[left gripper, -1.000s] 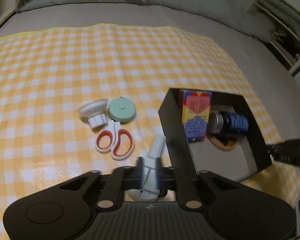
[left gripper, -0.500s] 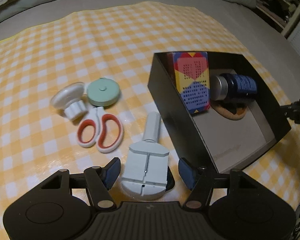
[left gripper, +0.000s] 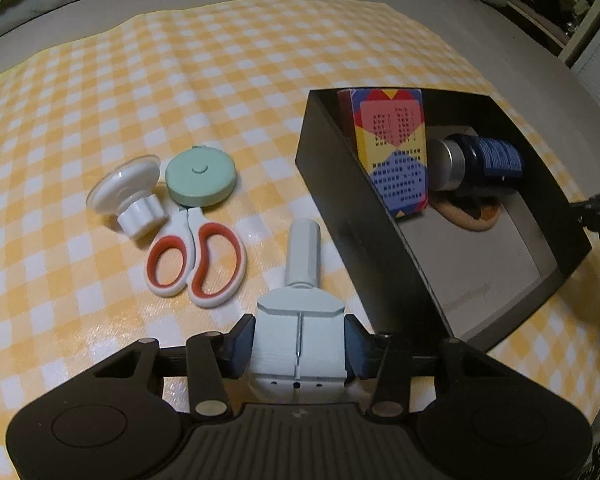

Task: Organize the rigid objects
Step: 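Close the left gripper on the white holder's stick handle, then carry the white holder with the left gripper into the black box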

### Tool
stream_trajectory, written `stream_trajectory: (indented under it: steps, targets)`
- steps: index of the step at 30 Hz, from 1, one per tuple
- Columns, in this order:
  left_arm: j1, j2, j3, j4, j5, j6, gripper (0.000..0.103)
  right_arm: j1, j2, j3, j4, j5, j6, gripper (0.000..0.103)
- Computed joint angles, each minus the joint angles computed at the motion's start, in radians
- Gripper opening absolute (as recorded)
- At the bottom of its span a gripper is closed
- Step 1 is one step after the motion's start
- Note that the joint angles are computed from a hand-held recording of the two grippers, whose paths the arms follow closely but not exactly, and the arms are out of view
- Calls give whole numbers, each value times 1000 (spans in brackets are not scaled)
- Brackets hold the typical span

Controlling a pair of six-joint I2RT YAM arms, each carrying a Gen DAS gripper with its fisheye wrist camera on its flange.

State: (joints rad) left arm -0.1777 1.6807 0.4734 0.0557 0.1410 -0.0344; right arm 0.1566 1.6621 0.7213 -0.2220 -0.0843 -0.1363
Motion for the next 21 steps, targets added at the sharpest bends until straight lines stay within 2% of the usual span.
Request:
stream_trajectory:
  steps: [5, 11, 21]
  targets:
    - [-9, -35, -1, -63, -26, -4, 48, 1, 1, 1, 0, 1, 1, 6]
    - [-35, -77, -27, -41, -82, -88, 47, 0, 3, 2, 0, 3, -1, 6]
    - [97, -275, -49, -72, -46, -191, 47, 1, 4, 3, 0, 6, -2, 6]
